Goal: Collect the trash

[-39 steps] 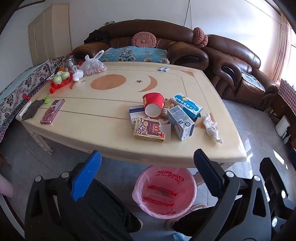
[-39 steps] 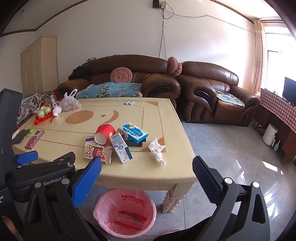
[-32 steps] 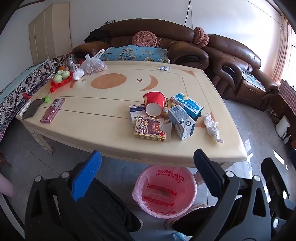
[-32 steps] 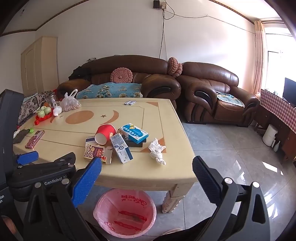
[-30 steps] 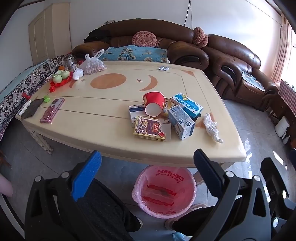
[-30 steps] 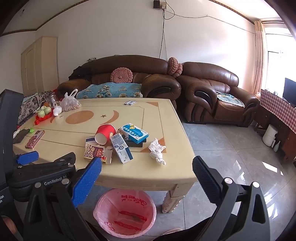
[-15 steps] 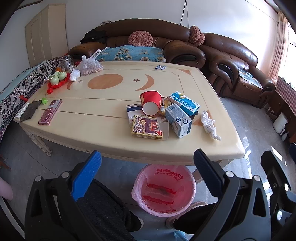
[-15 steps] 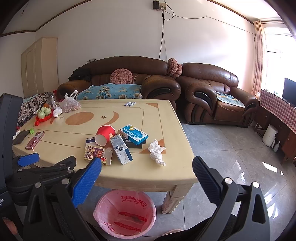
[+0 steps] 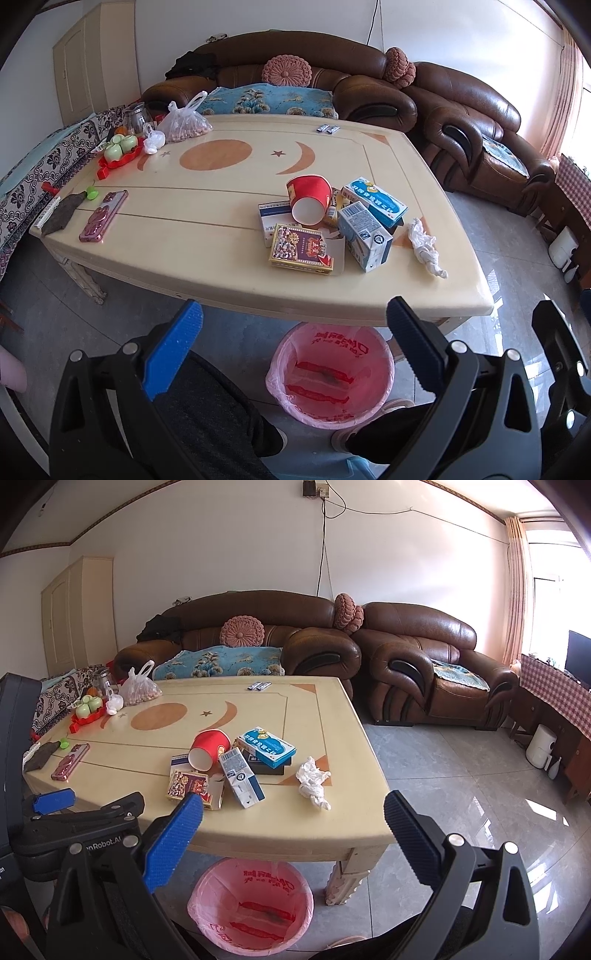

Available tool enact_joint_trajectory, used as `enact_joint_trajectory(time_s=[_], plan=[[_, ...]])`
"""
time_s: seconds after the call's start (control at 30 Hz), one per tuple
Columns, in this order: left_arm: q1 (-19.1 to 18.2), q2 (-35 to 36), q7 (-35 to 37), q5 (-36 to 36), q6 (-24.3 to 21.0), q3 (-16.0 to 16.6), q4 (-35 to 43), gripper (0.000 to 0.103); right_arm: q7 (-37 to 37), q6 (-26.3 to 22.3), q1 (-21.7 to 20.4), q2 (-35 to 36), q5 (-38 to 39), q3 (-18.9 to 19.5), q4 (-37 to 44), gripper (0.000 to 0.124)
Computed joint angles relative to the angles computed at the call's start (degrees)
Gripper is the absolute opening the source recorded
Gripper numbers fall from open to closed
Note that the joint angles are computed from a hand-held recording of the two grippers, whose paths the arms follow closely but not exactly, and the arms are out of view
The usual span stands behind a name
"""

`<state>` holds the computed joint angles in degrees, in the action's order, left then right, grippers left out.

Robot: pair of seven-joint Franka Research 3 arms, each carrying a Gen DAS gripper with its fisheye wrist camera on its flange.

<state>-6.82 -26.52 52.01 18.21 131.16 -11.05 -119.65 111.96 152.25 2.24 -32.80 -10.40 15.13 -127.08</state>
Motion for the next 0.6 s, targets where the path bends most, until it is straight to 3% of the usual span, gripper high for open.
enact_joint_trajectory(time_s=[0.6], plan=[[0.0, 0.0, -0.2, 0.6, -1.1, -0.2, 0.7, 0.098, 0.1, 1.0, 0.1, -0.1, 0.2, 0.1, -0.7, 0.096]])
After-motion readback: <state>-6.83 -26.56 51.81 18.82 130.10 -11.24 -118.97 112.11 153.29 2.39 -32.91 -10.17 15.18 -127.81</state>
